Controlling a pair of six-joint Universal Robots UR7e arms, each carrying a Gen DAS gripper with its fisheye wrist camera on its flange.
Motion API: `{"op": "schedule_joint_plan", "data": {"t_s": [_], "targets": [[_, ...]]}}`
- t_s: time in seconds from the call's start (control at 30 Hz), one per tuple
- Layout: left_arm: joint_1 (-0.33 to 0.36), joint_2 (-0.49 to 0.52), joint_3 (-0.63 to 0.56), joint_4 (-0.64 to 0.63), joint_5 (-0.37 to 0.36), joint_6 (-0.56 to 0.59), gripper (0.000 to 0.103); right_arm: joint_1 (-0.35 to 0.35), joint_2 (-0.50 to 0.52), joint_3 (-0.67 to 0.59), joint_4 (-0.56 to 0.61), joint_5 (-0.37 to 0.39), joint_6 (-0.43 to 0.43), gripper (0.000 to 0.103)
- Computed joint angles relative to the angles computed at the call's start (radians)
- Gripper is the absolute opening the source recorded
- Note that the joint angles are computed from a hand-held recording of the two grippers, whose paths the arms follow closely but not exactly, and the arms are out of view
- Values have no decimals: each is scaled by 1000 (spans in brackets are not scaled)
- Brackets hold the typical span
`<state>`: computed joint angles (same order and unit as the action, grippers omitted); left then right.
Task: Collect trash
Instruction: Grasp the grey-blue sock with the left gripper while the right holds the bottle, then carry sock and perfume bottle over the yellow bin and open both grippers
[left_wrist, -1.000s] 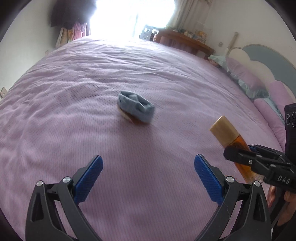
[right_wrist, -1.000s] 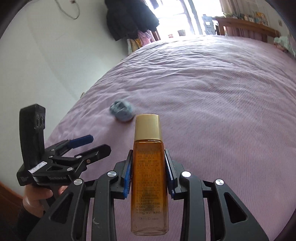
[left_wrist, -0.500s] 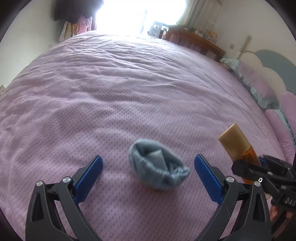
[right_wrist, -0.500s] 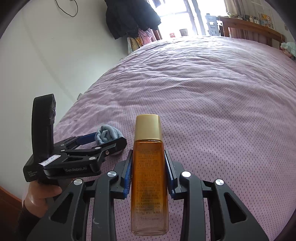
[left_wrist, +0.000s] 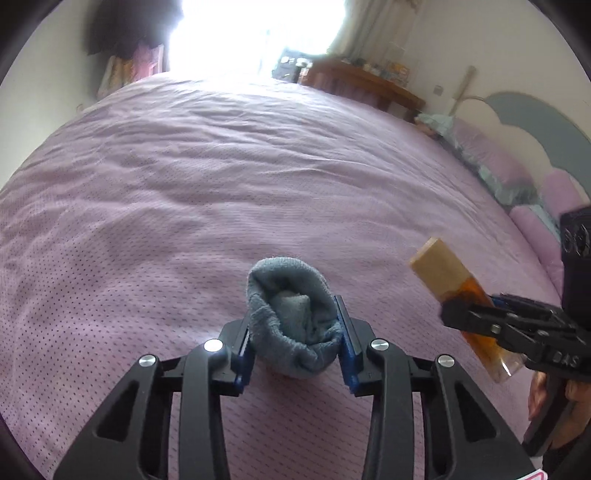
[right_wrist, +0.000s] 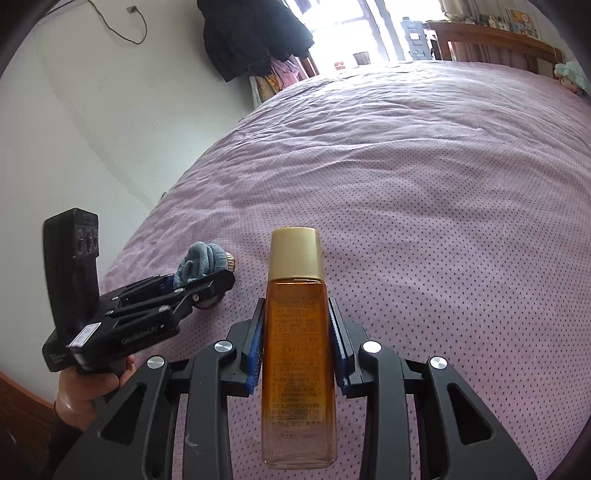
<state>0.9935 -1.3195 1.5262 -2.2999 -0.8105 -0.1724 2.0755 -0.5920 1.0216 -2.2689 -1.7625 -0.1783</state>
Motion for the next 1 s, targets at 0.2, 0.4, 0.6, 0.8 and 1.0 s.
{"op": "schedule_joint_plan", "data": {"t_s": [0.2,0.4,0.6,0.8,1.0], "targets": [[-83,-51,72,8,-4,9,38,13,-82,100,-25,5,-2,31],[-211,-125,177,56,19,-6,38,42,-259,306,-97,-25,-11,31],[-373,-229,293,159,8,-103,38,78,-472,532,-126,-41,9,31],[-561,-322,395,296,-56,-268,38,120,-736,794,-167,-50,71,31],[-737,-339,509,262,-174,-346,38,178,-1046,1061,-226,-111,163,31]]}}
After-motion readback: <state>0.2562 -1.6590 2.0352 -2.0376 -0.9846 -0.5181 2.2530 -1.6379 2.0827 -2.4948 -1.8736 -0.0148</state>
